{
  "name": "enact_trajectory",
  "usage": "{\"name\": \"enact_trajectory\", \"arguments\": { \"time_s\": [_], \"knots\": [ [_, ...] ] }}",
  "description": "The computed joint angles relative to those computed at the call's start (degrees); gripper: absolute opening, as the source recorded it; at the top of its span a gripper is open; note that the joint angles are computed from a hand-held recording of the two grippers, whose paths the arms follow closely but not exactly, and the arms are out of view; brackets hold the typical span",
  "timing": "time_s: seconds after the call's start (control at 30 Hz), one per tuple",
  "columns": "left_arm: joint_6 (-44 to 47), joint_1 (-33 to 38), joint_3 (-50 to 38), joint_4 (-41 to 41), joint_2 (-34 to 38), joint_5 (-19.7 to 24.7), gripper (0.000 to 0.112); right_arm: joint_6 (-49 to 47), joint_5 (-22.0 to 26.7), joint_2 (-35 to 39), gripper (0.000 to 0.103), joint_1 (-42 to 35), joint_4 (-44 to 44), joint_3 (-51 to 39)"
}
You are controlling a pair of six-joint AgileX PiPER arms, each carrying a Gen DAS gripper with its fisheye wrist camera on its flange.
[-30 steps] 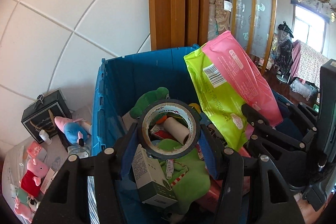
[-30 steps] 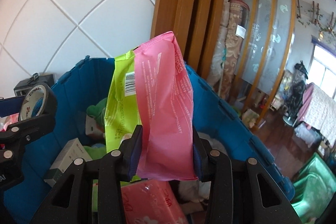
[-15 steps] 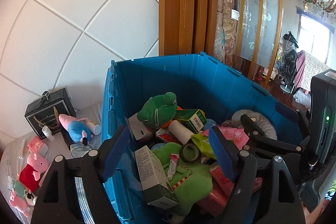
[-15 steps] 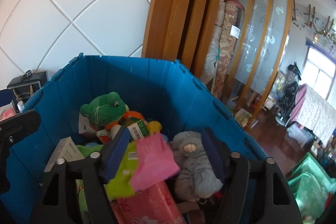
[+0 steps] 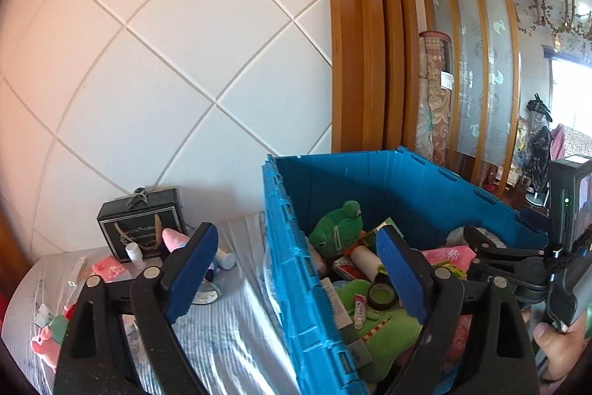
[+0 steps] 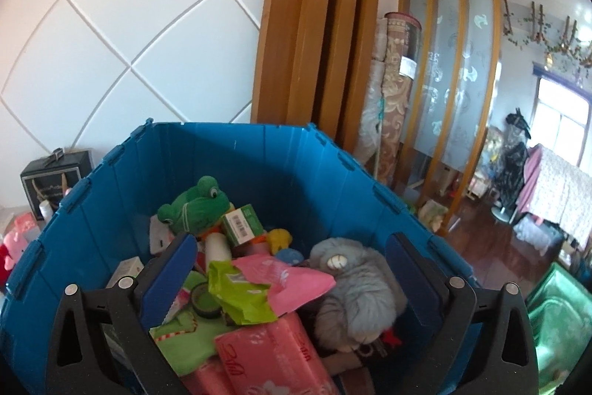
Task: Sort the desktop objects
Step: 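Withdraw both open tools from the crate back over the bed, then grasp the long white medicine box with the left tool while the right tool grasps the white pill bottle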
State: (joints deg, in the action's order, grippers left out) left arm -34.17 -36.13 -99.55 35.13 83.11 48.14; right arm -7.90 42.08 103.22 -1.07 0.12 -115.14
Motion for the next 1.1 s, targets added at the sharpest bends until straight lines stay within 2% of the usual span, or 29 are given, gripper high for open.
{"name": "enact_trajectory", "arguments": {
  "time_s": [0.1,0.23,0.43,0.53,0.6,0.73,0.8,0.93,1.03,1.1],
  "knots": [
    [-3.21,3.26,6.87,1.74,-4.64,-3.3,0.088,-2.04,0.39,-2.08,0.103,-0.1,4.01,2.7],
    [-0.6,10.49,11.57,-3.79,-8.23,-4.84,0.088,-1.63,-3.78,-8.04,0.103,2.84,4.22,9.65],
    [12.5,24.33,19.77,-16.84,-13.95,-8.85,0.088,-4.74,-10.08,-16.33,0.103,10.24,9.29,17.19],
    [20.33,32.58,23.18,-24.39,-16.14,-10.36,0.088,-2.42,-11.53,-18.02,0.103,17.03,5.94,18.44],
    [28.37,39.78,24.77,-32.64,-16.89,-10.87,0.088,-1.16,-11.98,-17.99,0.103,21.67,4.47,18.21],
    [44.16,53.83,27.18,-47.52,-16.16,-10.16,0.088,3.08,-11.7,-15.48,0.103,30.58,-0.5,15.99],
    [49.33,59.5,27.49,-51.65,-14.17,-9.02,0.088,3.91,-10.76,-12.72,0.103,34.35,-1.25,13.55],
    [54.38,67.33,26.89,-54.33,-6.75,-6.64,0.088,4.96,-7.33,-5.46,0.103,39.23,-1.55,7.03],
    [54.79,70.24,26.51,-54.66,-0.53,-7.23,0.088,4.06,-3.94,1.95,0.103,40.62,1.59,0.36],
    [54.11,71.31,26.02,-54.38,3.69,-7.53,0.088,4.04,0.37,8.41,0.103,41.25,2.83,-6.45]
  ]
}}
